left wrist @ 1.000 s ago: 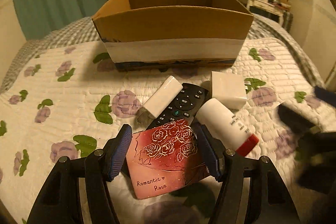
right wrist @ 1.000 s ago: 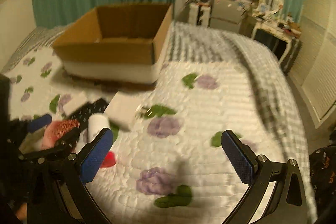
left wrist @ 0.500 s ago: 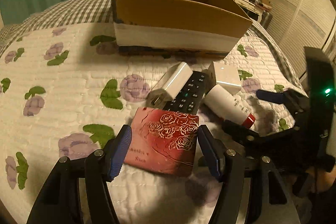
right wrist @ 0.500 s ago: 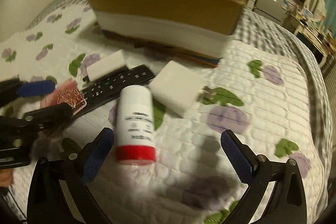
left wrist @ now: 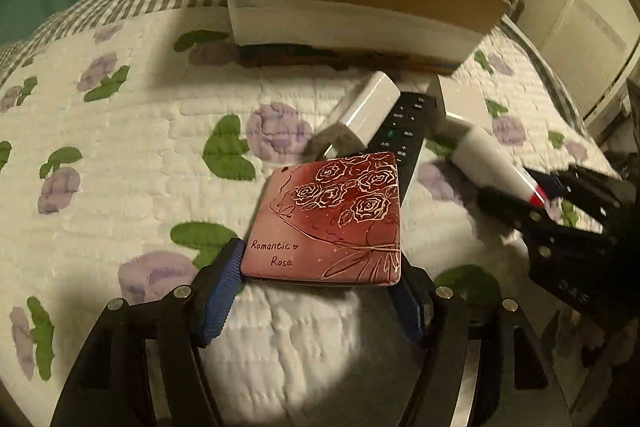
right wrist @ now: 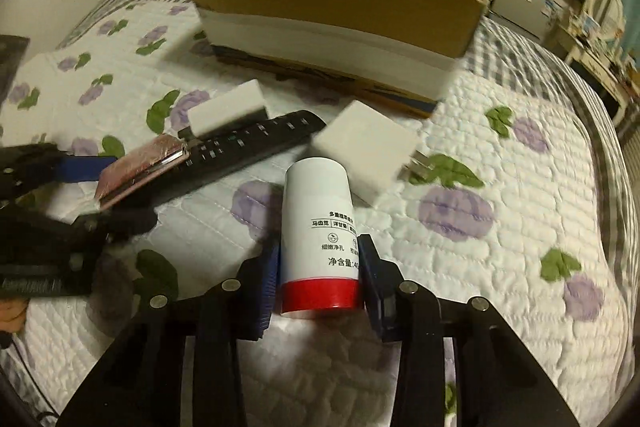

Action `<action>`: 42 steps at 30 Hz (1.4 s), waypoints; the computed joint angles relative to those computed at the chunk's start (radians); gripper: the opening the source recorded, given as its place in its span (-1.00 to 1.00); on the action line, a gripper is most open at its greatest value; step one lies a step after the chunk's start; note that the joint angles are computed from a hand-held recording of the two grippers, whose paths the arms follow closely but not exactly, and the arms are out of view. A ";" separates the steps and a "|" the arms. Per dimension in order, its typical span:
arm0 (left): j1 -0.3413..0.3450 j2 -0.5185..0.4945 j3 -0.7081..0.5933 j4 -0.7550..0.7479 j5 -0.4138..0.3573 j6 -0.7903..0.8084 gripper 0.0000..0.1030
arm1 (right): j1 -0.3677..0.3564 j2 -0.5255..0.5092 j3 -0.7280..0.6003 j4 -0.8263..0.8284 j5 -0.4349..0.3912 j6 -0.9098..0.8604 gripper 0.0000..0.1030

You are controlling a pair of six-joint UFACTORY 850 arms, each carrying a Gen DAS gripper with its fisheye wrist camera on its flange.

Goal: Organize rigid objects
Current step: 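Lift the pink card case with the left tool while the right lifts the bottle, then carry the card case with left tool while right carries the bottle over box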

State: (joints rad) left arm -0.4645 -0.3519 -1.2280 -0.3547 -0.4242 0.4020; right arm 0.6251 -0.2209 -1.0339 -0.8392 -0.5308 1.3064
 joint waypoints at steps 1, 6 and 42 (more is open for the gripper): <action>-0.001 0.005 0.007 0.003 0.014 0.001 0.38 | 0.001 0.007 0.005 -0.003 -0.004 0.014 -0.29; -0.016 0.046 0.053 0.082 0.082 -0.023 0.32 | 0.010 0.019 0.016 -0.022 -0.018 0.053 -0.29; 0.053 -0.038 -0.069 -0.191 0.052 0.225 -0.81 | 0.026 0.011 0.012 -0.045 -0.044 0.096 -0.30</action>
